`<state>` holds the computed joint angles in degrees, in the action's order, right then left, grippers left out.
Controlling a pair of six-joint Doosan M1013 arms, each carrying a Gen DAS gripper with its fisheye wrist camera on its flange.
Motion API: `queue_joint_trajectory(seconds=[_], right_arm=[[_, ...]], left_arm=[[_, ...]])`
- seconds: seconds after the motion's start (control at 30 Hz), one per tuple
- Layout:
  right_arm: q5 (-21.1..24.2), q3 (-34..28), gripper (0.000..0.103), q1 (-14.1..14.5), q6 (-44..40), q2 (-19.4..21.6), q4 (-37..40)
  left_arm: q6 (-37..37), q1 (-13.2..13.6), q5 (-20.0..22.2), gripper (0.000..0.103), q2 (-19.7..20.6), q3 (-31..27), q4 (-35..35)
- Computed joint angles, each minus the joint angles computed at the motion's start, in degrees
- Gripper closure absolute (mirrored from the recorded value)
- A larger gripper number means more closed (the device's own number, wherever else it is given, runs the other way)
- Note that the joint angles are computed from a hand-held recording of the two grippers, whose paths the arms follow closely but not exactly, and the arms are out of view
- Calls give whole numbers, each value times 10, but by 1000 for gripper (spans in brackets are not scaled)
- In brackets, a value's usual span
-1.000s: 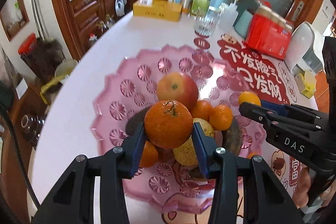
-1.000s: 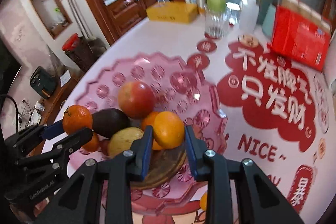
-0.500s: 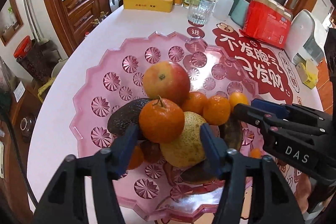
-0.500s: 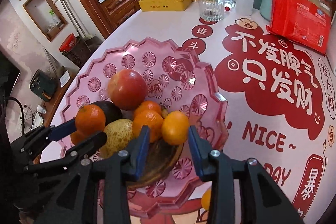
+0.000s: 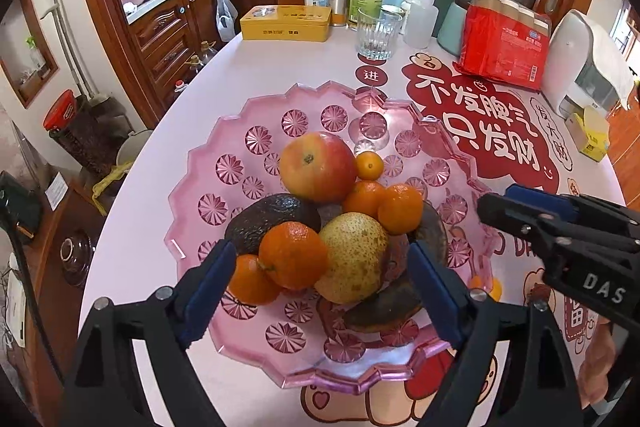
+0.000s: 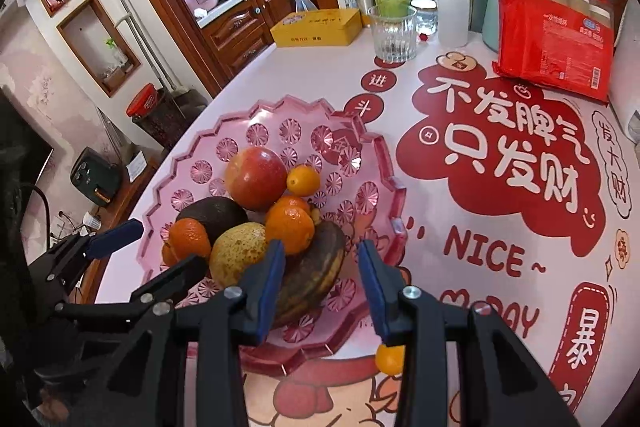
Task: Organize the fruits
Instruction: 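Lower both fruits into the pink bowl and open both tools, then withdraw both tools from the bowl toward the last orange and brown fruit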
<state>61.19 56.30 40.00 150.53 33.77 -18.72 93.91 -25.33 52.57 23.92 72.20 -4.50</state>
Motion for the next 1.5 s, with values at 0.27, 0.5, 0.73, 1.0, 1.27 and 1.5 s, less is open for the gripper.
queue_joint_trajectory(seconds=[0.27,0.5,0.73,1.0,1.27,1.5], right_arm=[[-8,17,64,12,11,-22,-29],[-18,41,64,25,15,-46,-51],[-18,71,64,45,29,-75,-111],[-12,117,64,65,74,-117,-190],[25,162,56,87,125,-138,-251],[44,212,56,95,171,-147,-263]], left_arm=[[-8,3,10,10,-16,4,-10],[-3,-1,16,10,-35,13,-22],[3,-13,3,10,-58,24,-37],[33,-39,-41,5,-95,50,-55],[54,-72,-98,5,-120,97,-63],[28,-88,-121,5,-120,137,-66]])
